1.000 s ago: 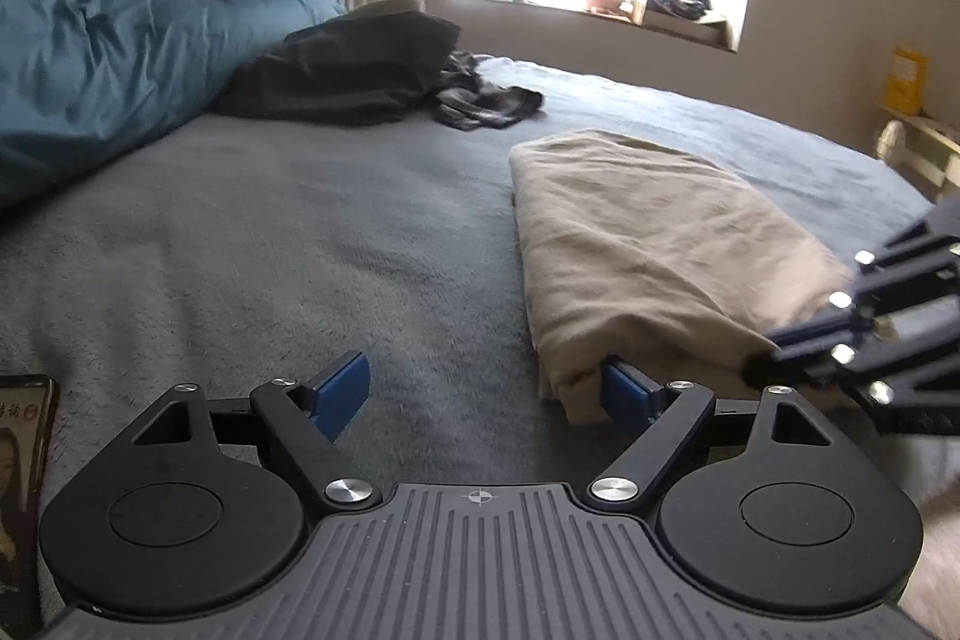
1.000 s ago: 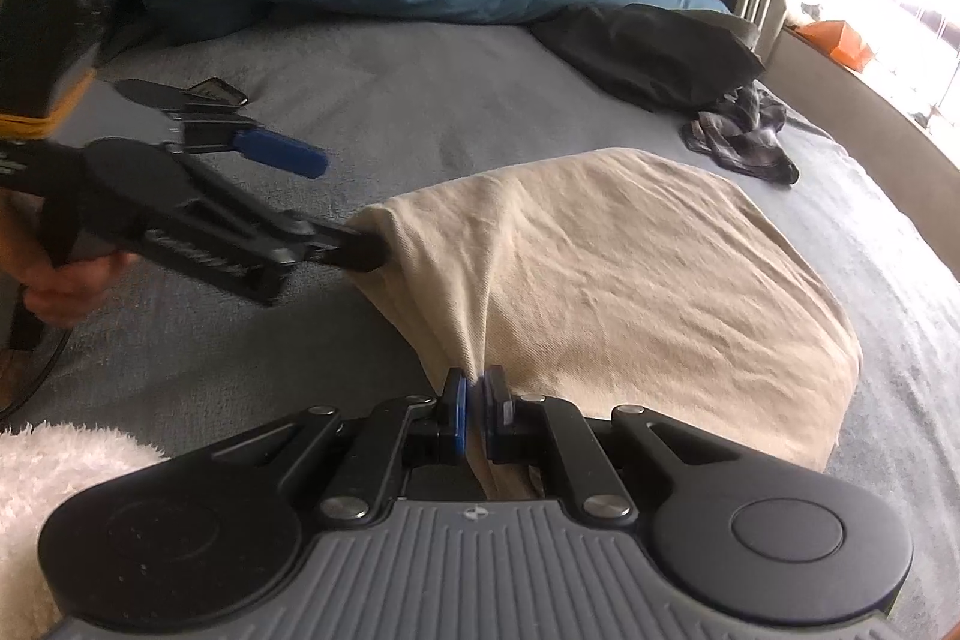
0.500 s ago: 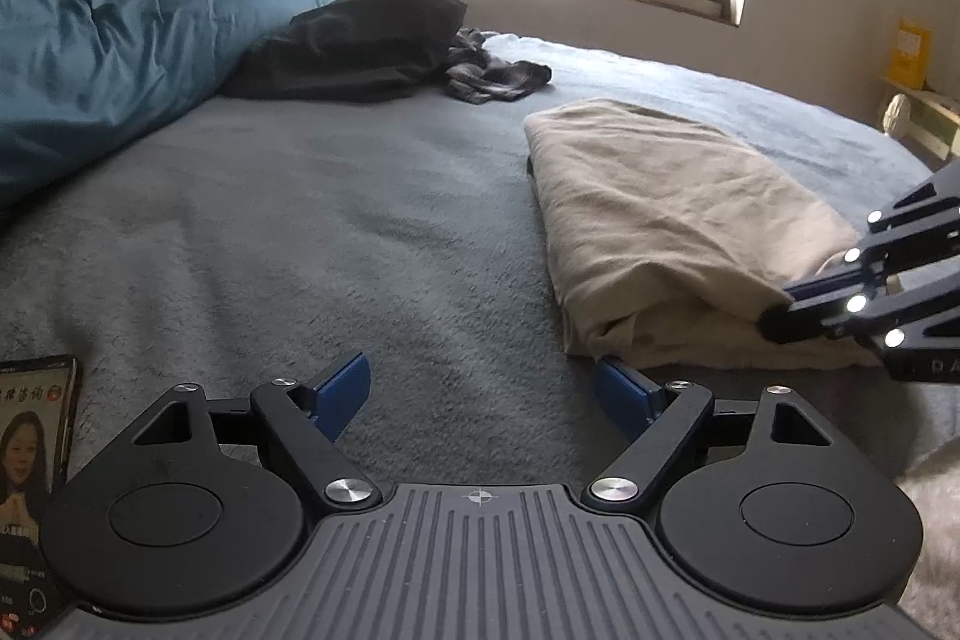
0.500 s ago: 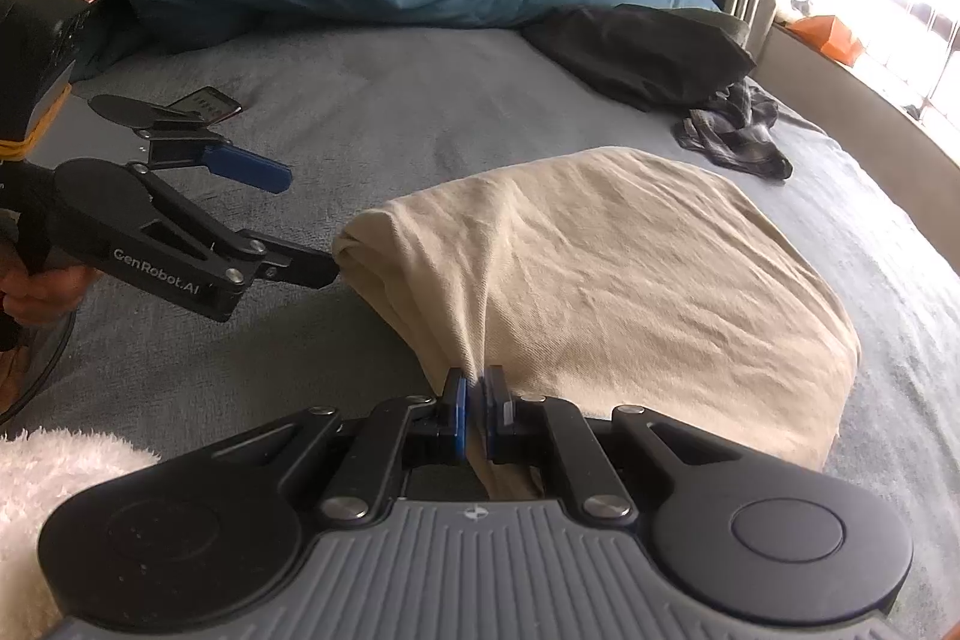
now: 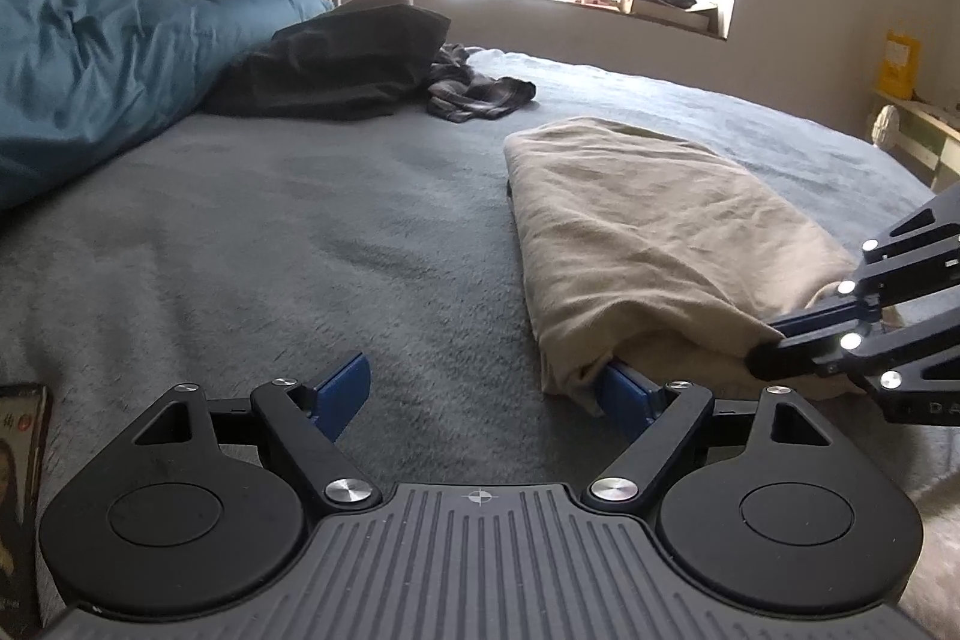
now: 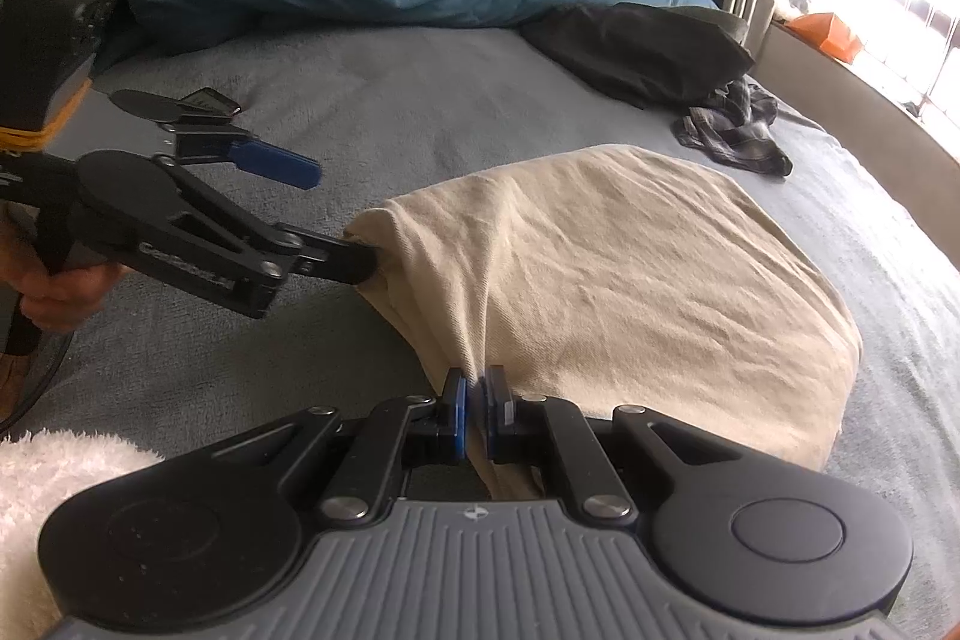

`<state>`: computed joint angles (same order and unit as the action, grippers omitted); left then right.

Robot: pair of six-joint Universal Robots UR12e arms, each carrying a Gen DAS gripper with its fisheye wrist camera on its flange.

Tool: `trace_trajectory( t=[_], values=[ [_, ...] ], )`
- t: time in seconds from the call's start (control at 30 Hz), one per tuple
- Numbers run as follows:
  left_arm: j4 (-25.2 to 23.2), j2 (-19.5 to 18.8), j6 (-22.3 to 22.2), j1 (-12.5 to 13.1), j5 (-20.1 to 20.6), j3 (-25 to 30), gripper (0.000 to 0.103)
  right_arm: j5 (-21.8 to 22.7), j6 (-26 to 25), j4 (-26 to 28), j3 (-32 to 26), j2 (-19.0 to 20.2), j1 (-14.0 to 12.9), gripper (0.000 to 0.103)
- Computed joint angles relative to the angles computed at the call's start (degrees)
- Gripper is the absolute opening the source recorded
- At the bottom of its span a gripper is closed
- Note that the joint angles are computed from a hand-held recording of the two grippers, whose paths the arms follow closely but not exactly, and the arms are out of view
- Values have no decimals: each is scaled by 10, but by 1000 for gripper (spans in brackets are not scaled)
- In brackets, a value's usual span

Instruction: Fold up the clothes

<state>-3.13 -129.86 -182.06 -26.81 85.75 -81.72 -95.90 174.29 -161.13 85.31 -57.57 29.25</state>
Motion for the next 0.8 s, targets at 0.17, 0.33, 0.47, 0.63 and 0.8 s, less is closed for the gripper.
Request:
trace_trajectory(
  t=[0.17,0.33,0.47,0.63,0.8],
  values=[
    [11,-5,6,-4,19,2,84,1,1,-5,1,1,0,7],
    [63,-19,64,-25,102,6,85,1,2,-12,3,2,0,7],
    [69,-21,68,-28,116,8,85,-1,13,-13,5,-1,1,7],
    [49,-15,47,-21,94,6,86,0,21,-14,34,-29,3,7],
    [42,-12,46,-22,93,5,86,-9,61,-17,72,-63,2,7]
  ],
)
